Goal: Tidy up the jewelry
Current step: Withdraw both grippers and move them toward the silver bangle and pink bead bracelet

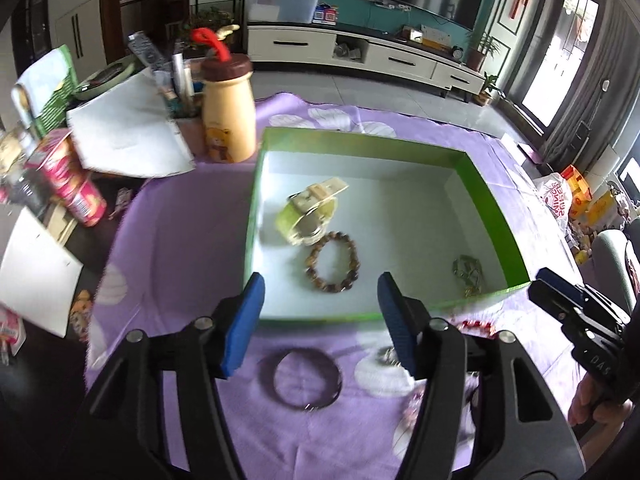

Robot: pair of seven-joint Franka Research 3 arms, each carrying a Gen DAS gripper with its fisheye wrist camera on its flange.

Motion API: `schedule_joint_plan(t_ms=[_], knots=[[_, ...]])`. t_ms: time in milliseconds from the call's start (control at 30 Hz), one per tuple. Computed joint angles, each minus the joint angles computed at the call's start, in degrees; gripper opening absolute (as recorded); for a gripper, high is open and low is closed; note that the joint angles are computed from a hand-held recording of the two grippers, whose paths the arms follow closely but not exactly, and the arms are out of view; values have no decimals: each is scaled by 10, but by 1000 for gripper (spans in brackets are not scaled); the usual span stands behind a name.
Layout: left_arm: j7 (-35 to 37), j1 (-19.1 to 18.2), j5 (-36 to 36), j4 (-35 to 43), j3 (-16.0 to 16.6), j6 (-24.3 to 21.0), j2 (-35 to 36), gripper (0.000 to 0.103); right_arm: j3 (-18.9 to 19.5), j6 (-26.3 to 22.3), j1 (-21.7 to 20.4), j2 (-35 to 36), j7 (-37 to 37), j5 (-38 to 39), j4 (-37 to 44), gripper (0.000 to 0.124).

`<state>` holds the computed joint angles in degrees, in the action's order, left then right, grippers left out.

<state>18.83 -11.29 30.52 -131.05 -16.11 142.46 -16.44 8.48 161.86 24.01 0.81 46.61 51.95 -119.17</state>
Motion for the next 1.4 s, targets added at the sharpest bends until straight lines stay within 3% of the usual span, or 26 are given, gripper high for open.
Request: schedule_joint_plan(t_ms=[267,367,500,667,900,1100,1400], knots=[[-33,-11,-18,-71,-10,-20,-77,78,-9,-17,12,-60,-11,17,-64,33],[-42,-15,-24,-89,-15,-20,-94,89,-14,-23,19,-80,-11,18,-84,33],[-53,-24,-38,-112,-17,-7,-111,99,-21,-24,27,-103,-7,19,-107,41],[-96,-18,-34,-143,-35,13,-136,101,-27,-28,38,-127,-4,16,-132,41],[-117,-15,-7,-187,-37,82,-161,101,-37,-57,55,-154,-28,23,-158,41],[-50,-49,-64,-176,-13,36,-135,101,-30,-89,62,-155,-31,8,-172,41],[-71,-33,-42,-180,-31,33,-122,101,-17,-109,63,-128,-8,-8,-176,41]])
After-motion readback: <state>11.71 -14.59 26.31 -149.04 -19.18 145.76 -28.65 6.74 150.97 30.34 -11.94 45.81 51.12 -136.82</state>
